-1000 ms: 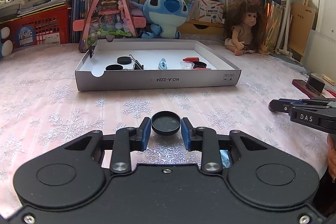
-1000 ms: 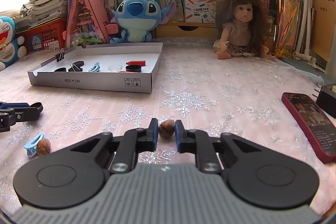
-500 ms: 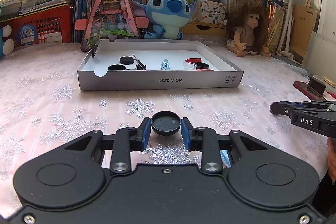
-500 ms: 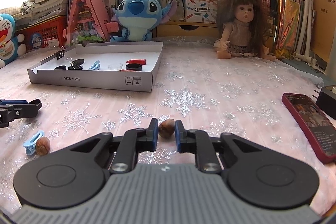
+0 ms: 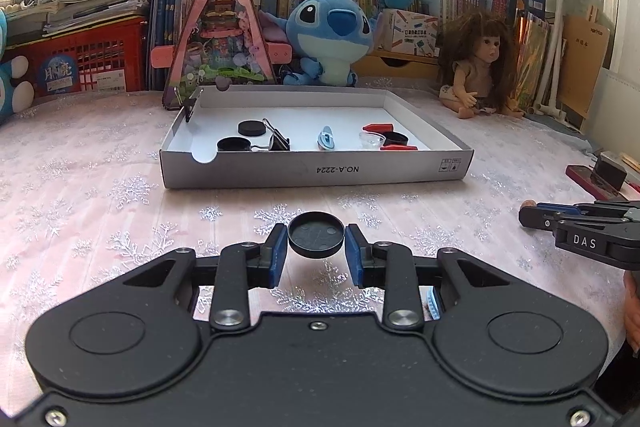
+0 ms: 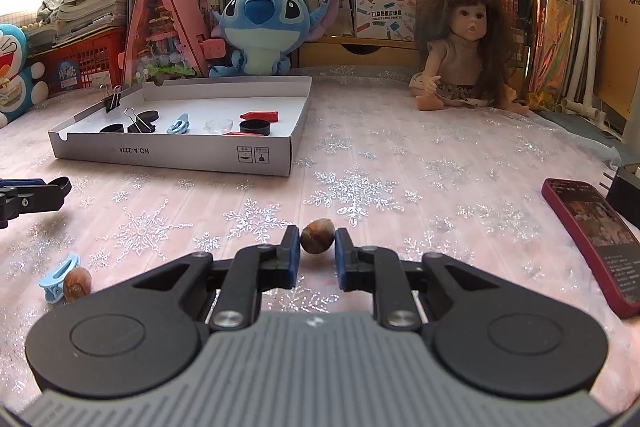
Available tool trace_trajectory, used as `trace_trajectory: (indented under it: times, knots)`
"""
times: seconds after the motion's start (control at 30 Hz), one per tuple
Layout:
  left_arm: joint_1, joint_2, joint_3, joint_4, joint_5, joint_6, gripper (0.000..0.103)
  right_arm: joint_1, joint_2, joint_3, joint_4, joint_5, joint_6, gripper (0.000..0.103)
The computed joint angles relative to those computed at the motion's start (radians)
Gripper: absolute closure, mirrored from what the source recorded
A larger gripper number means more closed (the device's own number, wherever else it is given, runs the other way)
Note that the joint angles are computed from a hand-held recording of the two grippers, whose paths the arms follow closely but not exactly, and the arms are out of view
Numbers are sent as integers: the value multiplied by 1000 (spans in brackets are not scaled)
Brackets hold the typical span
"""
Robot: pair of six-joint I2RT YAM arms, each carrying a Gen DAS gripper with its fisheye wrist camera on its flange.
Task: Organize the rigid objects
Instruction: 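Carry the black lid in the left gripper into the tray while the right carries the acorn, then open the left gripper to drop the lid while the right gripper releases the acorn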
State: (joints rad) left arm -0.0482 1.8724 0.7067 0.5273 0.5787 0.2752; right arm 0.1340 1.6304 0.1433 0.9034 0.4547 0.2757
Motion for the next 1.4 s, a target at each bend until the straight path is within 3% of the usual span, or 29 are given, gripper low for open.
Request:
trace_trajectory:
  times: [0.33, 0.83, 1.1, 1.4]
  knots:
    - [11, 8, 132, -52, -17, -61, 74, -55, -76, 49, -70, -66, -27, 80]
    - [-40, 144, 432, -111, -96, -165, 74, -128, 8, 298, -193, -177, -92, 80]
    - [-87, 280, 654, -218, -156, -187, 74, -183, 104, 473, -277, -252, -85, 80]
    - [-138, 503, 1004, -410, -229, -203, 74, -227, 285, 721, -369, -307, -88, 80]
